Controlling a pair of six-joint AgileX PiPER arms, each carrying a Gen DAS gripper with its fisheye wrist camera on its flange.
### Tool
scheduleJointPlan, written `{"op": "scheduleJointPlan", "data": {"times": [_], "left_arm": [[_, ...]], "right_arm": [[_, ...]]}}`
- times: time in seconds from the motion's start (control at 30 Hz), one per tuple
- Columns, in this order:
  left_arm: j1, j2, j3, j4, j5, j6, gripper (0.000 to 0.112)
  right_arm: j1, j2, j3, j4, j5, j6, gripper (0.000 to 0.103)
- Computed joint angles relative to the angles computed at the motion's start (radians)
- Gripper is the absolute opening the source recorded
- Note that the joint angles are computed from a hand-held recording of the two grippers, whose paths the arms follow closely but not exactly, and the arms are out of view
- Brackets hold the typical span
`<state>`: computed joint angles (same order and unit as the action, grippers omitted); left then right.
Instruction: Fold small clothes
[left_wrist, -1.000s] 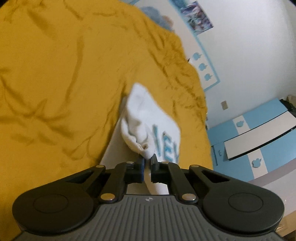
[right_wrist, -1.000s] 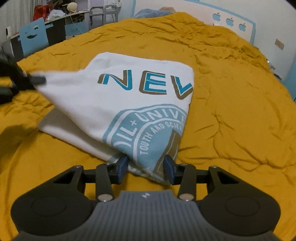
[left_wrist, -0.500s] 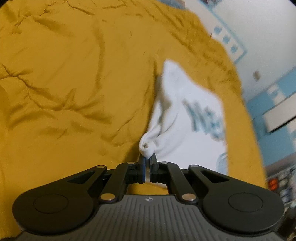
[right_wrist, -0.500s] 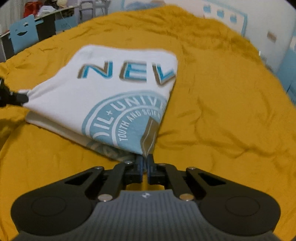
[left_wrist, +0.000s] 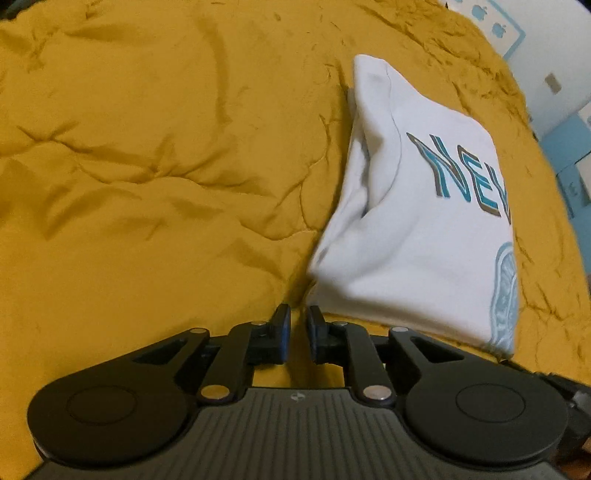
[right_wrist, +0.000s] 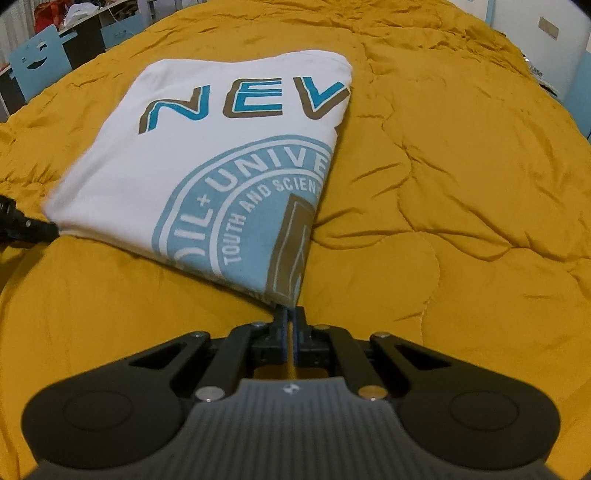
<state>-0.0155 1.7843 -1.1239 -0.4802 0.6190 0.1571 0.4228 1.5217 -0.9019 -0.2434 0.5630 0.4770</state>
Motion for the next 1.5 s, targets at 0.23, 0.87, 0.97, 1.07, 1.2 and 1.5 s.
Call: {"op": "scheduleJointPlan", "data": {"times": [0.23,0.87,0.97,1.07,1.2,1.5], "left_arm": [[-0.032,-0.122,0.008,0.077,0.005,-0.067,0.02],[0.069,0.163,-0.178,-0.564,-0.067,0.474,0.075],[0.117,0.267,-0.255,-0.69,0.059,0.556,0.075],[0.15,0.372,-0.354,-0.742,0.154,0.53,0.075],[0.162,0.488,-0.506,-0.741,0.222,0.465,0.075],[0.12,0.709,-0.879,-0.66,0.247,0.232,0.065]], "right_arm": [[-0.009,-0.037,-0.028,-0.048,0.084,0.036,0.0],[-0.294,0.087,-0.131,0.713,-0.128,-0.504,0.064],[-0.334,0.16,-0.176,0.858,-0.12,-0.602,0.064],[-0.377,0.237,-0.232,0.998,-0.092,-0.7,0.064],[-0.424,0.35,-0.335,1.129,-0.025,-0.793,0.064],[-0.475,0.598,-0.607,1.282,0.061,-0.822,0.063]]}}
